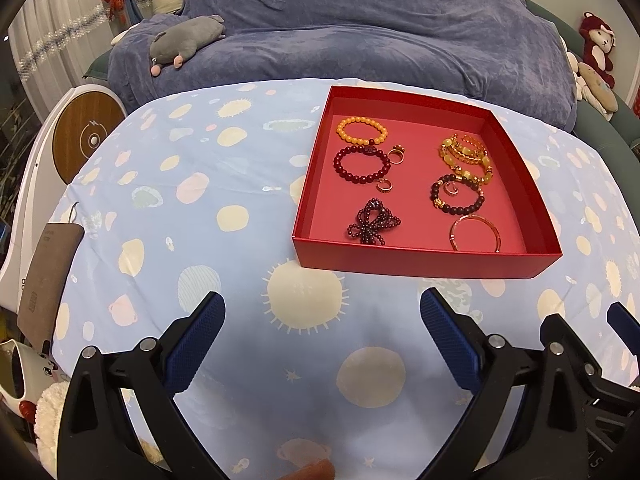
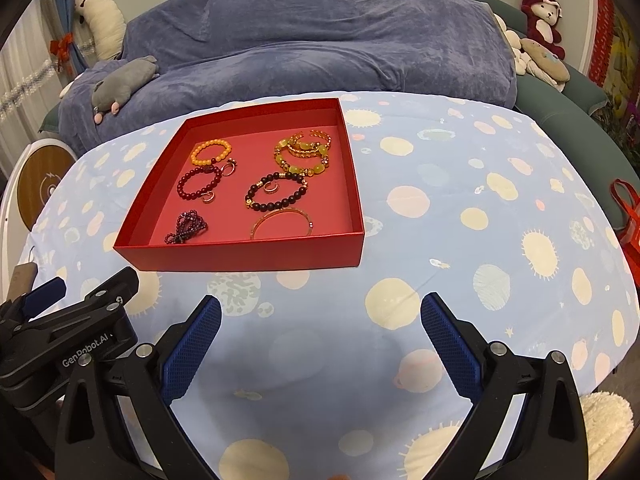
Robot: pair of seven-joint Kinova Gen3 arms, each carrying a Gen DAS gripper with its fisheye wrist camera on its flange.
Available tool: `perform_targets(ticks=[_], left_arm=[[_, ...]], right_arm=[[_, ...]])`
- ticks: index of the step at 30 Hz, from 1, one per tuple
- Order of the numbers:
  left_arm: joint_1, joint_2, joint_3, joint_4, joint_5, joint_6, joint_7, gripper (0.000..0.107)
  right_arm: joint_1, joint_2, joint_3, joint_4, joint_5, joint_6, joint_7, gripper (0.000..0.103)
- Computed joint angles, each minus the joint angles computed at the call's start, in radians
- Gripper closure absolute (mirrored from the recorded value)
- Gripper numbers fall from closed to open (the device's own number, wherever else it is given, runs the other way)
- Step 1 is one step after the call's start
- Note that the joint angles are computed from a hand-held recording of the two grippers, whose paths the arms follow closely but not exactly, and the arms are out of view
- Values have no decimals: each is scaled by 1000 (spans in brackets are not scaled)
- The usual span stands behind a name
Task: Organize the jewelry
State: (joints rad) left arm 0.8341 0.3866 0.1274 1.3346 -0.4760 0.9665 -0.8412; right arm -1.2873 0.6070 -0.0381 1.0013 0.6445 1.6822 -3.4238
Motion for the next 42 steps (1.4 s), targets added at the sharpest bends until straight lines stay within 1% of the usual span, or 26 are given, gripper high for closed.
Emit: perform_targets(ticks=[11,39,42], left_arm=[[4,1,-4,-2,-11,8,22,14],[-10,9,2,-5,18,8,-9,14],[-3,5,-3,2,8,-1,1,14]], right_arm=[[1,3,2,-8,-1,0,9,7],[3,9,5,-16,-4,-2,14,7],[2,6,6,-10,-3,-7,9,7]])
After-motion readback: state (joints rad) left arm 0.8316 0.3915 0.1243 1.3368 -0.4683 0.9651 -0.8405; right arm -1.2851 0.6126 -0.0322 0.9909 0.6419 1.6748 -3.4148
